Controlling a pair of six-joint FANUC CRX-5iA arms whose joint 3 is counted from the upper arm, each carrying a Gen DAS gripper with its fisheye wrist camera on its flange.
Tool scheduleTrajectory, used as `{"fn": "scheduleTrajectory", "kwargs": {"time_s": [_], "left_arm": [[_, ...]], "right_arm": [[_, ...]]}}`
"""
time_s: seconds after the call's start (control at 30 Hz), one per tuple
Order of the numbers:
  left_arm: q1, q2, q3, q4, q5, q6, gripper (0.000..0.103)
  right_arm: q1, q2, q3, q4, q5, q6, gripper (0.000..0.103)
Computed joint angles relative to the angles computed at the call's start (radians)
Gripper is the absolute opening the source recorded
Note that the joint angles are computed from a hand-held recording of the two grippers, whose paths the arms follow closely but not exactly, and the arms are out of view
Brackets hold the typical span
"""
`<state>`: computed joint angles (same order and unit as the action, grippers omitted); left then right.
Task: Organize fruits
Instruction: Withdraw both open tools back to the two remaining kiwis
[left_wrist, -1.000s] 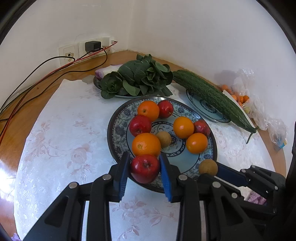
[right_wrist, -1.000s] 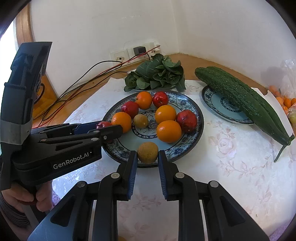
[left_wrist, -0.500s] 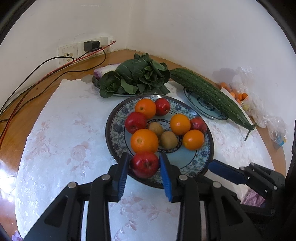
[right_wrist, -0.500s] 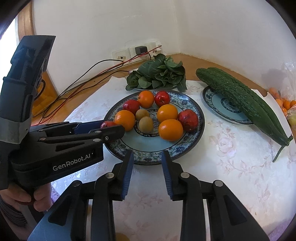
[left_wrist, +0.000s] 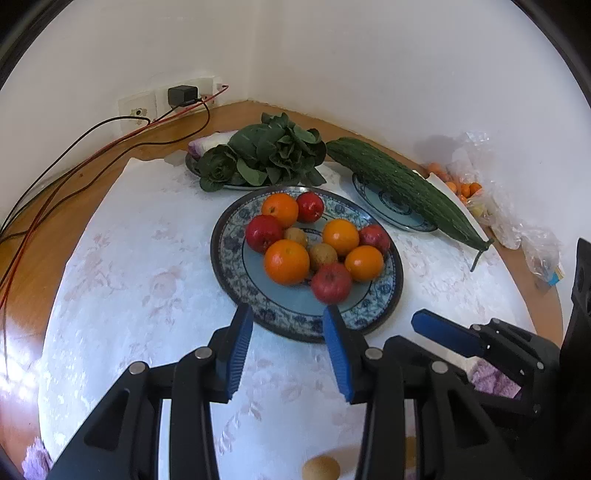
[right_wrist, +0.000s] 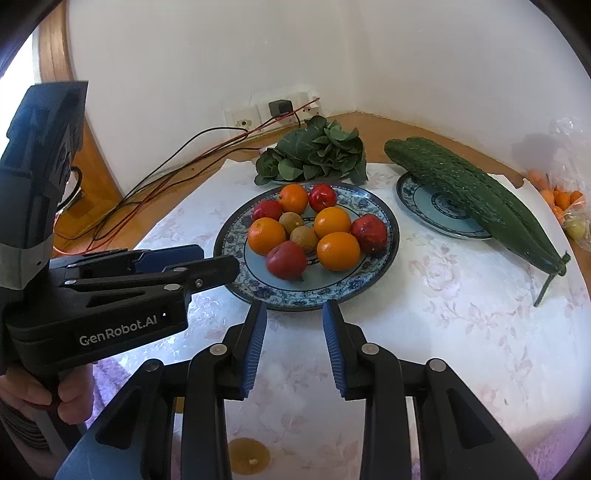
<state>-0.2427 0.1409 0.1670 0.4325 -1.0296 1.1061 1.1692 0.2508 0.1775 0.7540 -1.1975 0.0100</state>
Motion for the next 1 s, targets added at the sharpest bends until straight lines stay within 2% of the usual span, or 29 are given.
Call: {"fn": "scheduleTrajectory", "kwargs": {"time_s": [0.43, 1.0], "left_arm": [[0.019, -0.060, -0.052, -0.004, -0.041, 0.002, 0.042], [0.044, -0.150, -0.164, 0.024, -0.077, -0.055, 0.042]], "right_arm": [[0.048, -0.025, -0.024, 0.016, -0.031, -0.057, 0.033], [0.102, -0.040, -0.049, 0.016, -0.059, -0.110, 0.033]]}}
